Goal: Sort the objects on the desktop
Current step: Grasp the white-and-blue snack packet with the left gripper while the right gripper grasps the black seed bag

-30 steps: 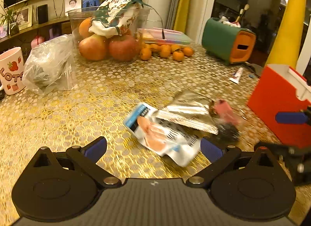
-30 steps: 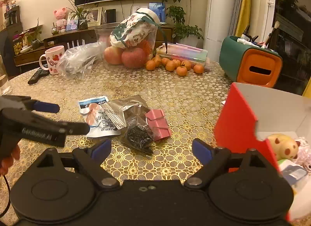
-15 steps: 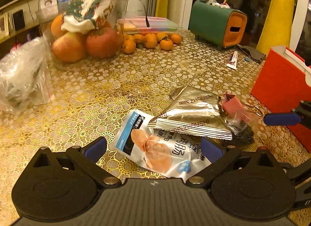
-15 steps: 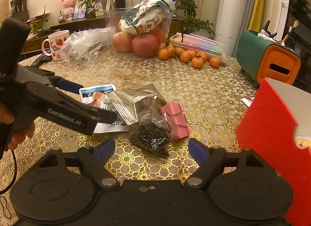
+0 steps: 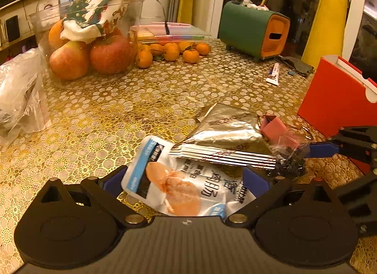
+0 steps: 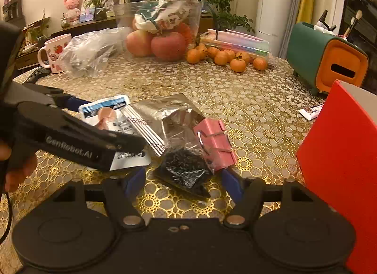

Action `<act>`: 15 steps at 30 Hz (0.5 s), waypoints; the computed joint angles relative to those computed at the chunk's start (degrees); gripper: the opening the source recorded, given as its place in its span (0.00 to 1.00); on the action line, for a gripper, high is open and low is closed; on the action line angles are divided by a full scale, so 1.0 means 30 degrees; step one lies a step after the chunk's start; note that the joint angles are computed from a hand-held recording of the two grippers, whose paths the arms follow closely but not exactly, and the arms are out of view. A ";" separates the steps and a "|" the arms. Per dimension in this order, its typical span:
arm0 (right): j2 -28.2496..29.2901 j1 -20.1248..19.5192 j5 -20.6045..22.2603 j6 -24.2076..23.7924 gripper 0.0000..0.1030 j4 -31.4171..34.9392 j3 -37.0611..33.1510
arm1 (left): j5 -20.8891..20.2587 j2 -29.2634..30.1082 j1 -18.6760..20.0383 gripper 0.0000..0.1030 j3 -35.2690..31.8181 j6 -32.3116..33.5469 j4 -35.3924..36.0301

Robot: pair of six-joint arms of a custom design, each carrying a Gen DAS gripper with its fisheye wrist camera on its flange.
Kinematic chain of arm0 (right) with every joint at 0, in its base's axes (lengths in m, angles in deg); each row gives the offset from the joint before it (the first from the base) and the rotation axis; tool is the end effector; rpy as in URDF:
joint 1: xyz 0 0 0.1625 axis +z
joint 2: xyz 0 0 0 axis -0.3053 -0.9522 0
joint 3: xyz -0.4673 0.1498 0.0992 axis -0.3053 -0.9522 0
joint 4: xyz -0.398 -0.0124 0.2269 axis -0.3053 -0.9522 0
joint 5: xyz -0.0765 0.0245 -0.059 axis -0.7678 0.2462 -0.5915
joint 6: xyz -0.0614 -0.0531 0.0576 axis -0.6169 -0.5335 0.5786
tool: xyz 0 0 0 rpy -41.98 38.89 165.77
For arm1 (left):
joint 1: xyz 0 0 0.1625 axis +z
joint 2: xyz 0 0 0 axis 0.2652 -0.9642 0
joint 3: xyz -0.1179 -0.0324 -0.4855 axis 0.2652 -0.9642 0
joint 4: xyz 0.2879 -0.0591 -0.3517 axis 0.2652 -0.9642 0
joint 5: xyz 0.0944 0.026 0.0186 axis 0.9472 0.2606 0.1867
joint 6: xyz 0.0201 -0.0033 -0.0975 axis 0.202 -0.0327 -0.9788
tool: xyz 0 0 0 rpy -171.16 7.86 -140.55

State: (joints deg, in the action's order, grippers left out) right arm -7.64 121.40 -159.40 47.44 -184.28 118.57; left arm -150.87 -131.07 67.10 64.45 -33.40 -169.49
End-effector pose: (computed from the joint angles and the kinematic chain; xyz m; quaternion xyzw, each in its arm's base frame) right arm 0.2525 -0.6443 -0.1182 0.3511 -0.8617 0.2619 0.2564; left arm 0.0890 -0.6565 0.2007 0.2341 0.8750 -0.3257 0.2712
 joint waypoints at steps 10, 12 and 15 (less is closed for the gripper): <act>-0.0103 -0.0146 0.0262 0.0408 0.43 -0.0150 0.0116 | 0.0294 0.0059 -0.0259 0.54 0.0423 -0.0097 -0.1452; -0.0147 -0.0131 0.0216 0.0477 0.40 -0.0185 0.0184 | 0.0496 -0.0047 -0.0293 0.38 0.0451 -0.0454 -0.1529; -0.0253 -0.0129 0.0274 0.0654 0.39 -0.0188 0.0347 | 0.0263 -0.0414 -0.0192 0.26 0.0470 -0.1566 -0.0902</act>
